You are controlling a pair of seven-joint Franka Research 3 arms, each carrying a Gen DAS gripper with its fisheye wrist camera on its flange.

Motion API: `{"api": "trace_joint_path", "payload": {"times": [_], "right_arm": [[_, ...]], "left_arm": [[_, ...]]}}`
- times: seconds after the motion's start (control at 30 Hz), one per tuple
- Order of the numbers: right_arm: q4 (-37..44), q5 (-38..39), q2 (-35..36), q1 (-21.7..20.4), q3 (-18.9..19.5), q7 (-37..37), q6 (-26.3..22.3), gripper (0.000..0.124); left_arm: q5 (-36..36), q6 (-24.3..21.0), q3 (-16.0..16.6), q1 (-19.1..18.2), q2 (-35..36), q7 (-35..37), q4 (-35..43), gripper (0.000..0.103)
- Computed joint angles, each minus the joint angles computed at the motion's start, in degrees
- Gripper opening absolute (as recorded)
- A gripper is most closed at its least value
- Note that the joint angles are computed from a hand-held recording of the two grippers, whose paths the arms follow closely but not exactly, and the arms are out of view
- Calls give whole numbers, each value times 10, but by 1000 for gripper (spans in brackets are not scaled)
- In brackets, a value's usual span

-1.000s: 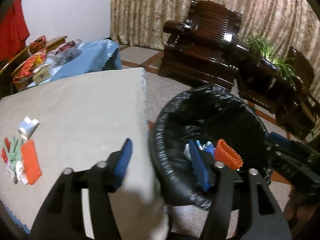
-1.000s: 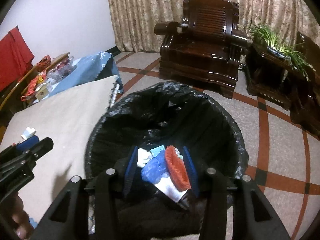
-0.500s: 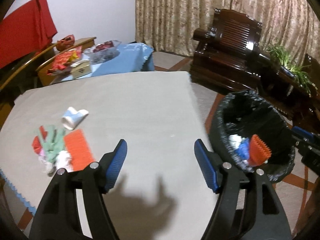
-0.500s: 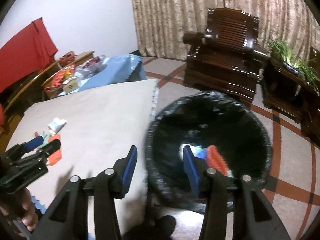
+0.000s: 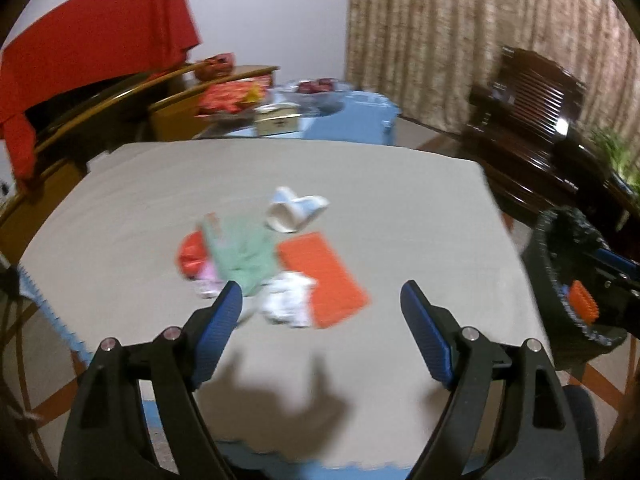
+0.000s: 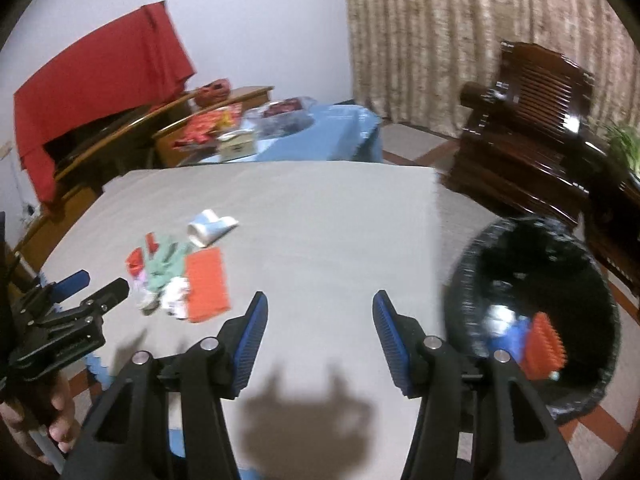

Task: Collect trash
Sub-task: 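Move both tools back over the remaining items on the table, then grasp a white tissue with the right tool while the left tool grasps the other green glove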

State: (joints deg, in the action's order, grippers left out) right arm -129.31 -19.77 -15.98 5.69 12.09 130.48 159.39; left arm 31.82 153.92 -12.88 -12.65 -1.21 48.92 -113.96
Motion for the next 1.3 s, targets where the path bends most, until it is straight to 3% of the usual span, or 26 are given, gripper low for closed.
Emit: {"api": "trace_joint_path", "payload": {"times": [0.3,0.67,0.97,1.3], "right_arm": [[96,-72,110,51,20,68,-2,54],[230,-131,254,154,-32,118,-24,54],[309,-96,336,217,-90,97,-37,54],[374,-20,406,260,-137,43,-53,50]], "left_arm": [[-15,54,31,51,-37,38,-61,80],[-43,116,47,87,-22,102,-89,79],[-106,148,55,99,26,173,-77,79],[-130,153,55,103,65,199,-59,79]]}}
